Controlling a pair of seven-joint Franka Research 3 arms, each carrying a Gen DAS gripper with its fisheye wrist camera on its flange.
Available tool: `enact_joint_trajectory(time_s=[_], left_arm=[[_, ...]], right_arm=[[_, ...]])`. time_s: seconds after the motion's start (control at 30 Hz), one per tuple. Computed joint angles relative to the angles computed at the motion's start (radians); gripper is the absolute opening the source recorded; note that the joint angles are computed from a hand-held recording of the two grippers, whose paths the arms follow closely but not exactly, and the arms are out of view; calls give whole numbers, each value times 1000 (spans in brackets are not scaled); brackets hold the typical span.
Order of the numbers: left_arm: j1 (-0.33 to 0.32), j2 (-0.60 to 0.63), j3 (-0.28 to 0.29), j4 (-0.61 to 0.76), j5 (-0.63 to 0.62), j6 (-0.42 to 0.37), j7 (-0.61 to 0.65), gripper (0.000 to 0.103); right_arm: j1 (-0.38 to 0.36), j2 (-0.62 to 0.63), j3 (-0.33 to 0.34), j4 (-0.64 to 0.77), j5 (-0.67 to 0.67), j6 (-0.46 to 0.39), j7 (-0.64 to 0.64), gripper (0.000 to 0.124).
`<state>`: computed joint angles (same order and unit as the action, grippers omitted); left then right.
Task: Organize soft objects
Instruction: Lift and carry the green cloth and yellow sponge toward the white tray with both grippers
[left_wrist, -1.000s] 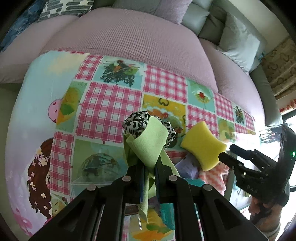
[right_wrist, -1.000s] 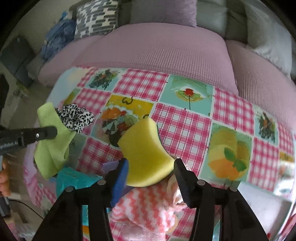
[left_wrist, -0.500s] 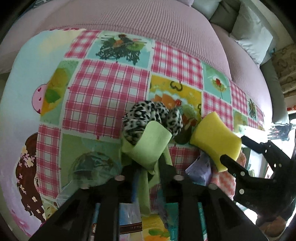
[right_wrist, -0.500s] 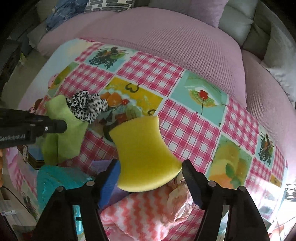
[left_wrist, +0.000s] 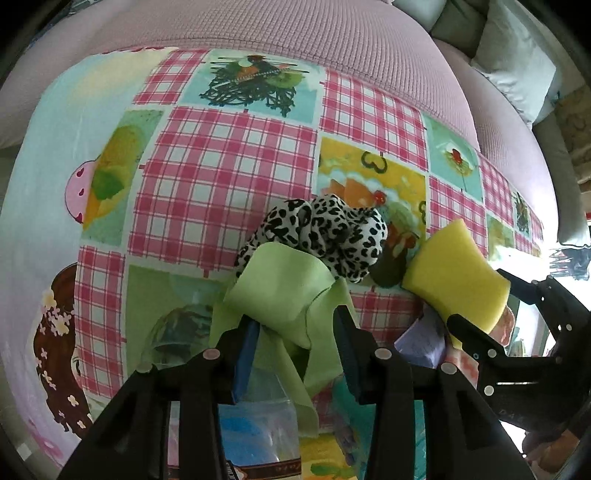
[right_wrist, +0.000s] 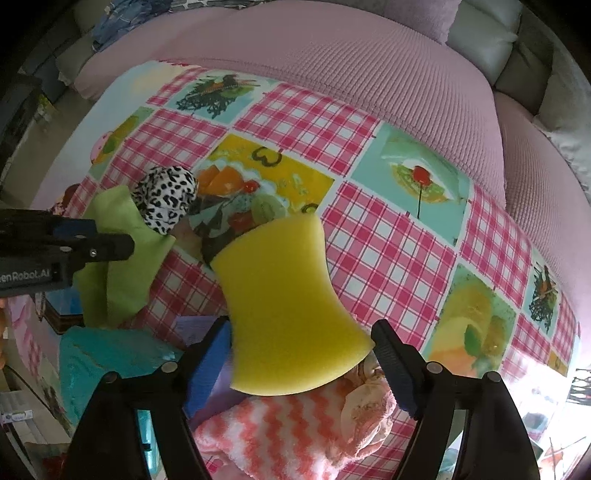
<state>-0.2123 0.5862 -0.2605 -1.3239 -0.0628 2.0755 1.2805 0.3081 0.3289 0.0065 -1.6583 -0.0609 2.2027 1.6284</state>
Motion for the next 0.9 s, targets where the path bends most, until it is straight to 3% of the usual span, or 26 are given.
enact_joint_trajectory(time_s=[0.1,0.27,0.6,0.9], left_arm=[[-4,0,3,2,14,0,3,20],[20,-37,-7,-54,-17,59,29,11],[51,-138,-12,-146,-66,133,80,8],[27,-147,7,-140,-23,120,30,7]], right_arm=[[0,-5,-6,-8,-1,8,25,78],[-12,-27,-6,-34,10,35,40,68],[-36,-98,-3,-95,33,83,56,62],[-52,-169,6,-154,35,86,65,62]])
